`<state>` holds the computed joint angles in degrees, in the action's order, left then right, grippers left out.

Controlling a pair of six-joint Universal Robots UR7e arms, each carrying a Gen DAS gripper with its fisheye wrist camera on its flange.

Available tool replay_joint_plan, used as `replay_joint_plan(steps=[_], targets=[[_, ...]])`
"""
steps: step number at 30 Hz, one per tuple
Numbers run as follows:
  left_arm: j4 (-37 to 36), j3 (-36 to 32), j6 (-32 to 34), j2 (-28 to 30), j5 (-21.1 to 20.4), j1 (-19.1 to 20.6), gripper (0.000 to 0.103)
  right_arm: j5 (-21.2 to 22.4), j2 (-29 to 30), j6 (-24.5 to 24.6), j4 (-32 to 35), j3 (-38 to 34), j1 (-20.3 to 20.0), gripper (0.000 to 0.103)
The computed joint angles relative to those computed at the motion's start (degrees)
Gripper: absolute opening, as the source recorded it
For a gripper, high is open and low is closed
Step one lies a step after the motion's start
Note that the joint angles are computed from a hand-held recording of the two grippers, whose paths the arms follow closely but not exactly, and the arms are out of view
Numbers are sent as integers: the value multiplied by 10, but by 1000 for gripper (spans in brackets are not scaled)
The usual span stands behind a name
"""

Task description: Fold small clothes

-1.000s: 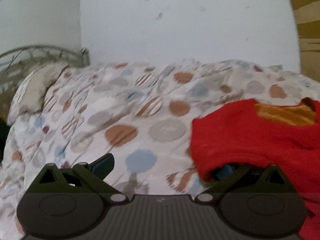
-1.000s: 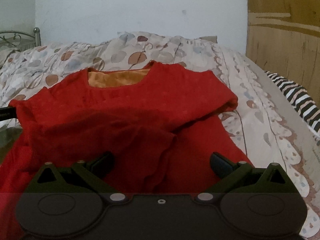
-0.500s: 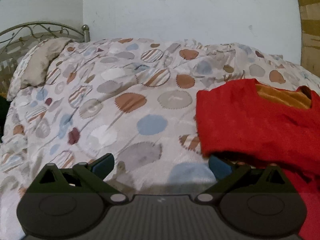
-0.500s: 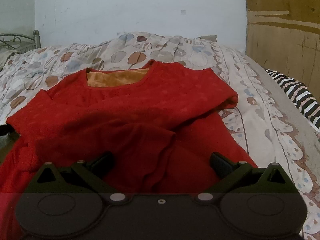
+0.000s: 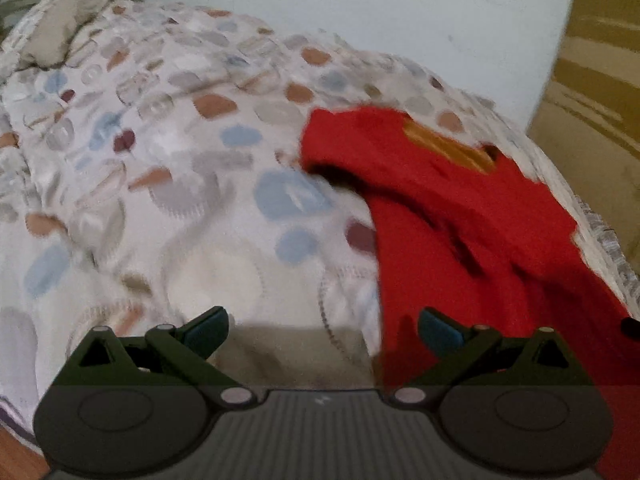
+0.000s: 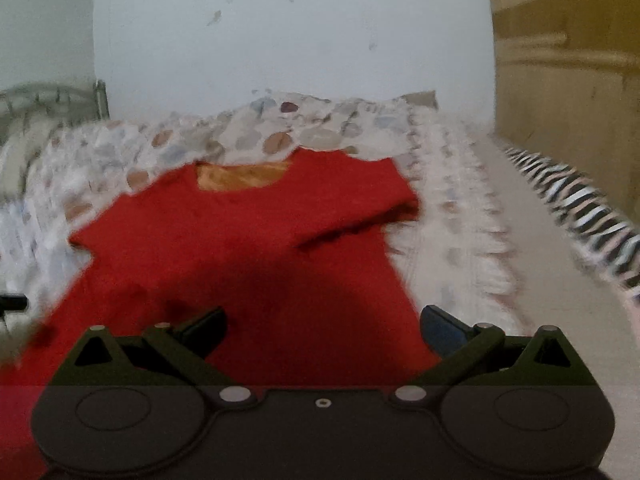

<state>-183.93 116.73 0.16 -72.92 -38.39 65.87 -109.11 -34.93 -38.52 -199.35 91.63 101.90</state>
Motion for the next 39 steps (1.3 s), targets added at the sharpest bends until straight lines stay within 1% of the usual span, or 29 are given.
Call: replay_joint_plan(steps=[1, 2, 3, 4, 5, 6, 7, 8, 9, 11, 13, 15, 16, 19, 21, 22, 24, 27, 29, 30, 33, 35, 37, 39], targets=[[9, 10, -3, -3, 10, -5, 103, -11, -11, -18, -12, 19, -3, 103], [26, 18, -9, -4, 30, -10, 103, -31, -20, -35, -21, 35, -5, 103], [55, 23, -22, -3, 60, -17, 103, -52, -26, -49, -30, 47, -7, 103], [74, 27, -29, -3, 85, -23, 102, -63, -32, -59, -41, 60, -11, 103], [77, 34, -21, -2, 106, -28, 102, -50, -45, -59, -53, 82, -19, 103], [69, 43, -16, 0, 131, -36, 102, -24, -62, -48, -60, 104, -29, 103], [86, 47, -34, 0, 160, -42, 102, -11, -76, -38, -59, 121, -35, 103], [127, 50, -66, -6, 181, -45, 102, -4, -86, -37, -61, 133, -40, 103], [162, 53, -91, -17, 182, -46, 102, 5, -93, -44, -72, 144, -44, 103], [181, 69, -129, -38, 179, -52, 102, 12, -102, -66, -96, 165, -49, 103], [215, 77, -173, -60, 177, -58, 102, -11, -102, -113, -123, 178, -46, 103], [240, 90, -209, -78, 191, -72, 103, -4, -112, -155, -158, 204, -48, 103], [241, 97, -216, -83, 201, -80, 103, 6, -119, -168, -170, 218, -48, 103], [243, 120, -228, -95, 227, -106, 103, 70, -149, -229, -203, 275, -60, 103], [280, 130, -255, -107, 231, -123, 103, 102, -162, -276, -217, 309, -67, 103], [308, 133, -274, -114, 230, -130, 103, 111, -169, -306, -213, 323, -70, 103], [358, 136, -308, -123, 222, -142, 103, 107, -170, -363, -217, 342, -72, 103], [378, 144, -320, -126, 209, -157, 103, 104, -150, -465, -257, 360, -80, 103], [366, 152, -316, -123, 204, -166, 103, 97, -118, -533, -312, 356, -86, 102], [360, 155, -315, -121, 203, -172, 103, 100, -103, -563, -338, 352, -91, 102], [351, 159, -314, -116, 198, -182, 103, 116, -69, -621, -391, 335, -103, 102], [349, 159, -313, -113, 195, -186, 103, 139, -46, -668, -427, 323, -112, 102], [351, 158, -313, -109, 194, -188, 103, 177, -24, -728, -464, 312, -124, 100], [347, 158, -310, -105, 194, -191, 103, 205, -17, -775, -473, 309, -134, 96]])
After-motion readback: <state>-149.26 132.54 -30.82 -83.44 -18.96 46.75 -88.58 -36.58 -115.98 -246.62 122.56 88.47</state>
